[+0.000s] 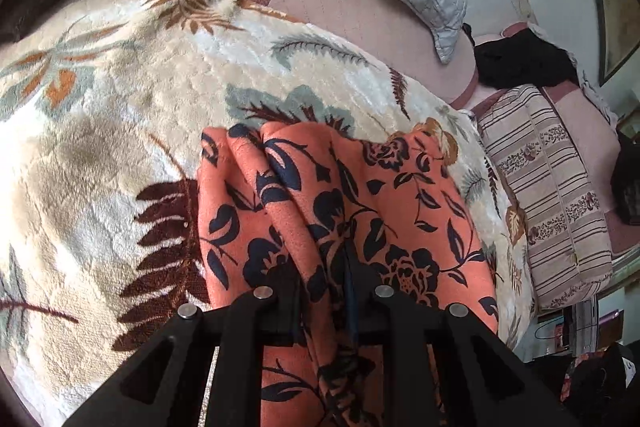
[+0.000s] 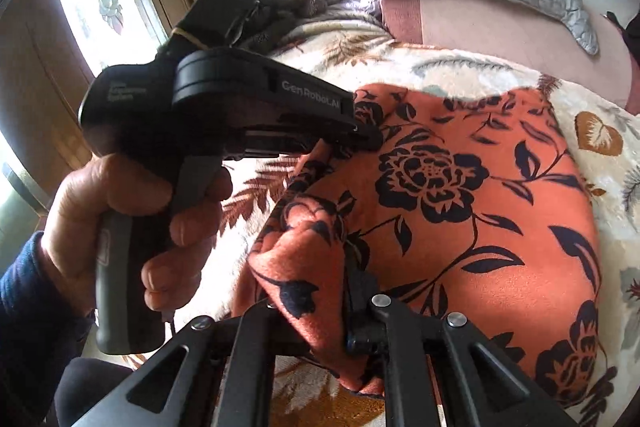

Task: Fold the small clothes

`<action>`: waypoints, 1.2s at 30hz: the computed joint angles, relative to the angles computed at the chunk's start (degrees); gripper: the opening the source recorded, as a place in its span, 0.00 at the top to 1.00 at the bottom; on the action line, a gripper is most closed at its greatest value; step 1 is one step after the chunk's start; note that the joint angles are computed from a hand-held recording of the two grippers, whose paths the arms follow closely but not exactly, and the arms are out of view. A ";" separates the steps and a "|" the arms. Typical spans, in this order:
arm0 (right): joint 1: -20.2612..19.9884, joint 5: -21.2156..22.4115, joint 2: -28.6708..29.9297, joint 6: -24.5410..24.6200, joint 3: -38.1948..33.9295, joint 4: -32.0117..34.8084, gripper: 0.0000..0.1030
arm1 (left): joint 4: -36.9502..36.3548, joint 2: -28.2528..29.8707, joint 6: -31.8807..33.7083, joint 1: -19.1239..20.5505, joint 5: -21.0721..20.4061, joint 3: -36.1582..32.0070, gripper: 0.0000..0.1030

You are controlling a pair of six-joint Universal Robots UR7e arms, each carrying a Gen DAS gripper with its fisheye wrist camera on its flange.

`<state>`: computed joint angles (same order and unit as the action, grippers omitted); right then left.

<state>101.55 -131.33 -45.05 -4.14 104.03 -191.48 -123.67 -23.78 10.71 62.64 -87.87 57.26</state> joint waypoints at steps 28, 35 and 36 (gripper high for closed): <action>-0.16 3.80 6.03 -9.50 4.21 -16.51 0.36 | -8.74 -14.27 -3.43 -0.01 1.17 18.02 0.74; -0.09 8.17 -2.58 0.49 17.80 -23.74 0.35 | -10.79 -16.59 -5.70 0.15 10.64 26.61 0.70; -0.27 8.33 -4.45 1.37 19.94 -24.61 0.35 | -11.31 -17.09 -6.14 0.13 10.93 27.20 0.70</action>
<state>101.28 -123.00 -49.50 -2.77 123.97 -216.09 -134.99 -40.88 4.57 62.76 -76.95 84.46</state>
